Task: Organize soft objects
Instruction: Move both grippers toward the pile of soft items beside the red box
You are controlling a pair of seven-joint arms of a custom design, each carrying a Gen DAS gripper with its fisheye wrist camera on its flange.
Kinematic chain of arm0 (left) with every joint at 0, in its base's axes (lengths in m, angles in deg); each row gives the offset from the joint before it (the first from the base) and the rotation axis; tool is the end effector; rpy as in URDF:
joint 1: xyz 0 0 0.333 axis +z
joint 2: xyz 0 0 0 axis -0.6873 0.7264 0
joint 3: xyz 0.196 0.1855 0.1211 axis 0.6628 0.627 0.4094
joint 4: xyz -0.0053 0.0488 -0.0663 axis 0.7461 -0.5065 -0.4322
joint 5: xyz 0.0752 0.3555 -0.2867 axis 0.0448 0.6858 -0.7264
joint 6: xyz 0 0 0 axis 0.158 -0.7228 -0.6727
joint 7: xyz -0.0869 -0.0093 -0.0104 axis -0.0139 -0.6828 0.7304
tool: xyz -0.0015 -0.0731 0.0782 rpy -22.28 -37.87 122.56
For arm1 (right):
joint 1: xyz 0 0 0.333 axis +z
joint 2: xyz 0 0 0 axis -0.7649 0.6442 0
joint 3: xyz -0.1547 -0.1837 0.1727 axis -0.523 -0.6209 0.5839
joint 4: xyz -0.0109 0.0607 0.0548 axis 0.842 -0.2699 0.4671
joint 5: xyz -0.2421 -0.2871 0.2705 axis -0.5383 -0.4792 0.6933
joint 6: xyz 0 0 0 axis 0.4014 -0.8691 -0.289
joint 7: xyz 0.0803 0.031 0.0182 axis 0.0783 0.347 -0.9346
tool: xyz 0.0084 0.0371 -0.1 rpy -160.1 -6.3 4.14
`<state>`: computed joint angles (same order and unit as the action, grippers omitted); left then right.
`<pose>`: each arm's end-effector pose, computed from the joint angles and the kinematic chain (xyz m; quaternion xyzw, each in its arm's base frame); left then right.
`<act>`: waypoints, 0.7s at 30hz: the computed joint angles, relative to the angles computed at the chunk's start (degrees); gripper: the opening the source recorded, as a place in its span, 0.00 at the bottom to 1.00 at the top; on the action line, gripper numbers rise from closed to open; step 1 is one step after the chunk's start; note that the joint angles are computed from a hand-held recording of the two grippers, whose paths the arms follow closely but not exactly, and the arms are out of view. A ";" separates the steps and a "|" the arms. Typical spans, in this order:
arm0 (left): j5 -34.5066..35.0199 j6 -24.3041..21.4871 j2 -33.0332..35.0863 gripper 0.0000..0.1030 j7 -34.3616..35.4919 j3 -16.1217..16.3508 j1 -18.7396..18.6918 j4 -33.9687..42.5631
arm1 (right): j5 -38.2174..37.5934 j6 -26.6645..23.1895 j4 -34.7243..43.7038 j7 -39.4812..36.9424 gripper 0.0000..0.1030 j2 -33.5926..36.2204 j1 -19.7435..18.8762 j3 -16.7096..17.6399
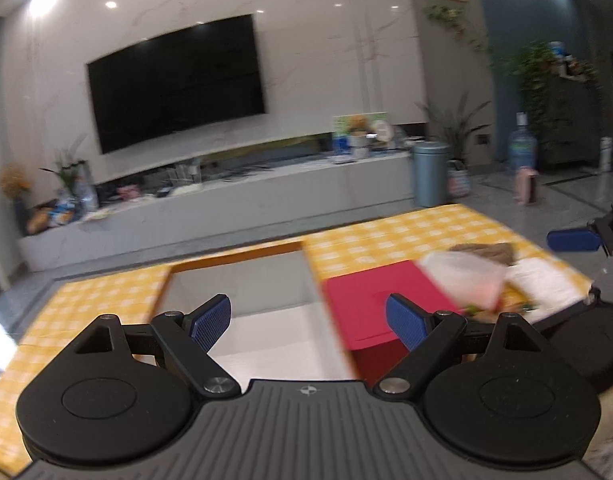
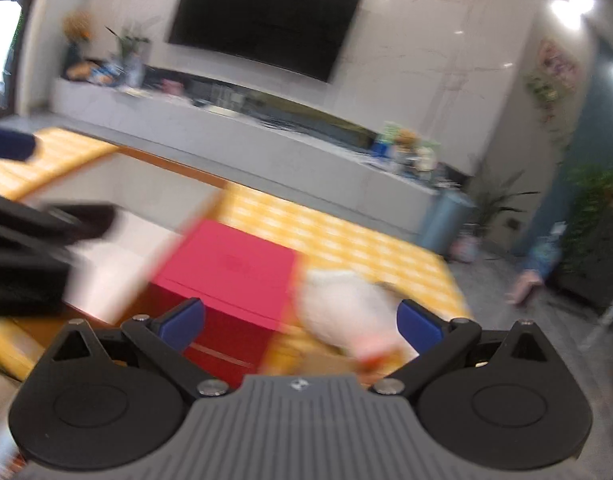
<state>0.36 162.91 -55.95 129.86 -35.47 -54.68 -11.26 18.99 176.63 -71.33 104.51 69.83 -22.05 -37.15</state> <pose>0.6841 -0.2533 0.6095 -0.5216 0.6696 -0.3647 0.3829 0.6778 0.3414 0.6118 -0.7111 0.4923 -0.4221 0.2718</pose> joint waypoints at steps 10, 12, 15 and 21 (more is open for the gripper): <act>-32.19 -10.85 6.84 1.00 30.57 -8.02 2.63 10.17 | 6.47 -11.90 0.54 2.62 0.97 -1.80 -8.04 -1.09; -34.14 -14.73 9.05 1.00 32.75 -8.06 1.68 13.61 | 13.49 -9.35 0.44 2.56 0.97 -1.26 -10.54 -0.78; -37.80 -20.08 12.07 1.00 35.17 -8.53 0.95 18.18 | 18.93 -6.19 -0.09 5.46 0.97 -0.19 -11.75 -1.16; -39.73 -34.73 22.76 1.00 31.58 -7.25 -2.96 34.78 | 26.85 -8.24 0.12 -0.51 0.97 1.16 -11.92 -0.17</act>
